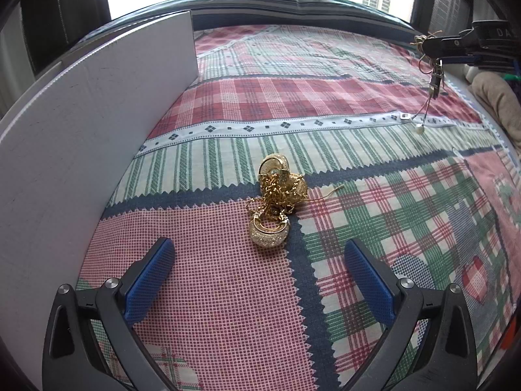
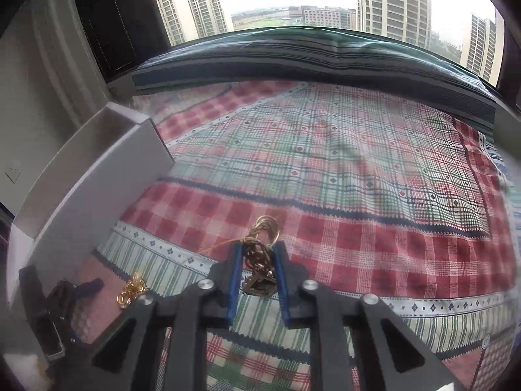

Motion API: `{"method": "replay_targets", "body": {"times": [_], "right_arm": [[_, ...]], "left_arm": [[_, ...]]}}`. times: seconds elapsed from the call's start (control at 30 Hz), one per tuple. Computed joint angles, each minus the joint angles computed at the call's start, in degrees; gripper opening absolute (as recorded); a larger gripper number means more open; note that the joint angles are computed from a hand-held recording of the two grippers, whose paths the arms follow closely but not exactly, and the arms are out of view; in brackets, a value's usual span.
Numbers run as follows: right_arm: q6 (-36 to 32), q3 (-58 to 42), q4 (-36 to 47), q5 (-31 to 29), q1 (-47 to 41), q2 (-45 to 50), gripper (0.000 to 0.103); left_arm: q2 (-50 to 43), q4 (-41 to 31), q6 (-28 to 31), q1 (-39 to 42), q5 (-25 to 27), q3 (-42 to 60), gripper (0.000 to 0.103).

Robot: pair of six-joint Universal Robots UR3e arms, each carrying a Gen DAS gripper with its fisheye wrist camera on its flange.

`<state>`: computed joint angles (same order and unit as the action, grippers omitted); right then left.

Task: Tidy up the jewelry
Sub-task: 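Grasp the gold earrings with the left gripper while the right gripper carries the key ring to the box, then lower earrings and key ring into the box while both grippers open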

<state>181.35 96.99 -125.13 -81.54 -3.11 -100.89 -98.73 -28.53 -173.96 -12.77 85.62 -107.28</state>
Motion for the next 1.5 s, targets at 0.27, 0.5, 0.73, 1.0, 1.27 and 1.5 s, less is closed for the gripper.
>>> {"method": "replay_targets", "body": {"times": [0.27,0.5,0.73,1.0,1.27,1.5], "right_arm": [[2.5,13.6,1.6,5.9,-1.9,-17.1,0.02],[1.5,21.5,7.7,9.6,-5.1,-32.1,0.02],[3.4,25.5,6.2,9.9,-2.6,-34.8,0.02],[5.1,22.4,5.6,9.3,0.9,-32.9,0.02],[6.6,-3.0,1.0,7.8,12.9,-8.3,0.02],[5.5,-45.0,3.4,5.6,25.7,25.6,0.02]], "left_arm": [[2.4,-7.7,5.8,4.7,-9.0,1.5,0.102],[3.1,-14.4,11.1,8.1,-14.9,6.3,0.099],[-8.1,-11.5,4.9,-0.4,-3.0,16.4,0.028],[10.7,-19.6,1.8,10.3,-20.1,6.5,0.017],[37.8,-74.7,26.8,44.2,-43.0,24.1,0.014],[33.2,-85.2,35.9,63.0,-41.7,35.9,0.014]]}}
